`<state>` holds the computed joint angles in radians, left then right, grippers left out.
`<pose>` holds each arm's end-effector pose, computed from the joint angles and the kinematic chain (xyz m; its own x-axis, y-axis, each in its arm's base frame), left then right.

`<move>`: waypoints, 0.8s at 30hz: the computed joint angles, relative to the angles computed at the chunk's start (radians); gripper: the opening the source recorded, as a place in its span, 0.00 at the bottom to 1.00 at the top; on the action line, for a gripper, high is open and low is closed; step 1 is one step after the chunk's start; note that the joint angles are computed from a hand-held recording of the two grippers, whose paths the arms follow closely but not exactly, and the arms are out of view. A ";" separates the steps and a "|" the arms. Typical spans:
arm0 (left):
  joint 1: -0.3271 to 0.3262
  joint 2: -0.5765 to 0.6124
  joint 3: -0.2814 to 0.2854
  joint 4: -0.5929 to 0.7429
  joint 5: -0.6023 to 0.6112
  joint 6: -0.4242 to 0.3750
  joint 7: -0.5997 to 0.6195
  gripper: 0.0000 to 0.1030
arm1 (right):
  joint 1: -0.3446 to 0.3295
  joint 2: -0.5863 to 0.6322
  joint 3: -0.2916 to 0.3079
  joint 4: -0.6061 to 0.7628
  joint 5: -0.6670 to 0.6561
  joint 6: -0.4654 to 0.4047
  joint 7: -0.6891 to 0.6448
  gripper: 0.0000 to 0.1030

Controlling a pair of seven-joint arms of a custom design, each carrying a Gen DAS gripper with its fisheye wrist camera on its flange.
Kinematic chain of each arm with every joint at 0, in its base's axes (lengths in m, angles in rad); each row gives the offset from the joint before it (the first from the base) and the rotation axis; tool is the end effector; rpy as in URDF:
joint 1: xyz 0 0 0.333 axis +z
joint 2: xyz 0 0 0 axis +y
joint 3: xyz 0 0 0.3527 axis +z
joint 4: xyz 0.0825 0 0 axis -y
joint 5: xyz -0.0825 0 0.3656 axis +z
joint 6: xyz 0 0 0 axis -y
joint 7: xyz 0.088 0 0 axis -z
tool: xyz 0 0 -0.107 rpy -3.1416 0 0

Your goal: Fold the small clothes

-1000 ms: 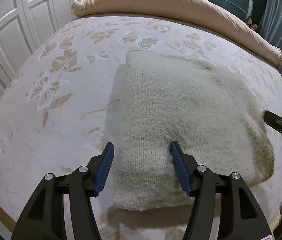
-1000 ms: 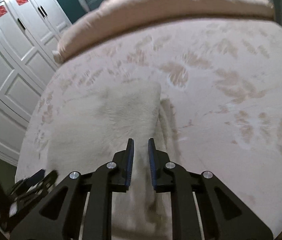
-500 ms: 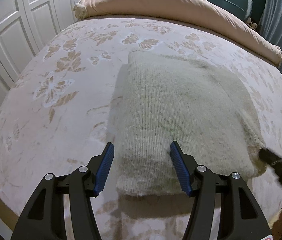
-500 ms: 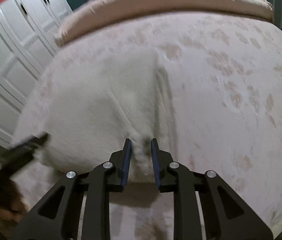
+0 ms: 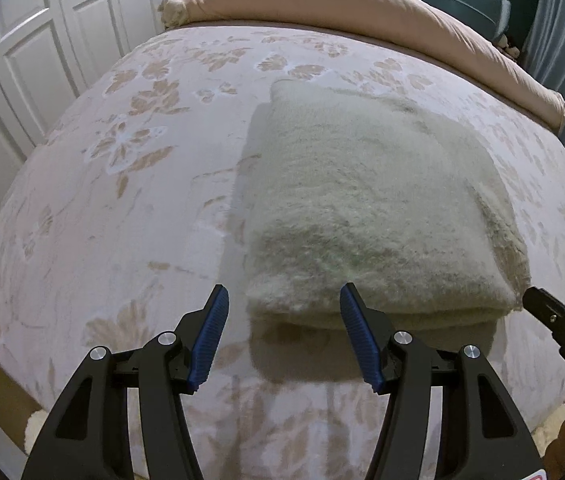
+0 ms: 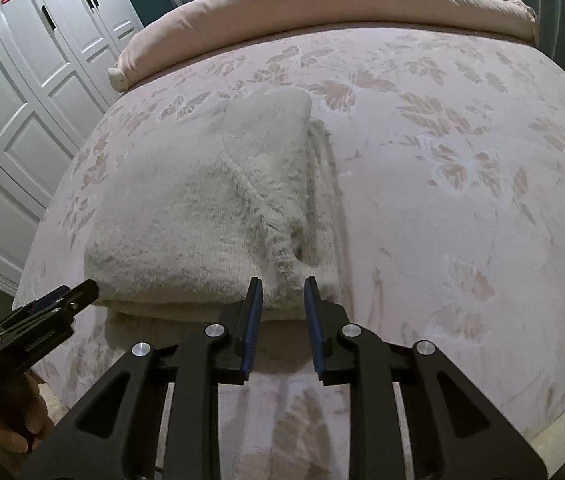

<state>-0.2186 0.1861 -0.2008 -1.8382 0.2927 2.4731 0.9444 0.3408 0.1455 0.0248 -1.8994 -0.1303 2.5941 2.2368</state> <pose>0.5843 -0.2514 0.5222 0.0151 -0.9980 0.0617 -0.8828 -0.0422 -0.4679 0.5845 0.2255 0.5311 -0.1440 -0.9623 -0.2307 -0.8465 0.2405 -0.4749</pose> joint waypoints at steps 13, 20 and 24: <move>0.005 -0.017 -0.009 -0.095 -0.018 -0.015 0.029 0.56 | 0.024 -0.025 0.013 -0.087 -0.022 -0.031 0.064 0.30; -0.034 -0.046 -0.002 -0.188 0.117 0.058 -0.071 0.76 | 0.071 -0.046 0.012 -0.168 -0.326 0.003 0.267 0.56; -0.056 -0.065 -0.003 -0.226 0.207 0.074 -0.166 0.84 | 0.085 -0.052 0.021 -0.181 -0.444 -0.018 0.373 0.70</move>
<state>-0.2743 0.1213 -0.2033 -2.0642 0.5000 2.5469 0.7779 0.4263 0.0930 0.0463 -2.0804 -0.5742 2.5757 2.6098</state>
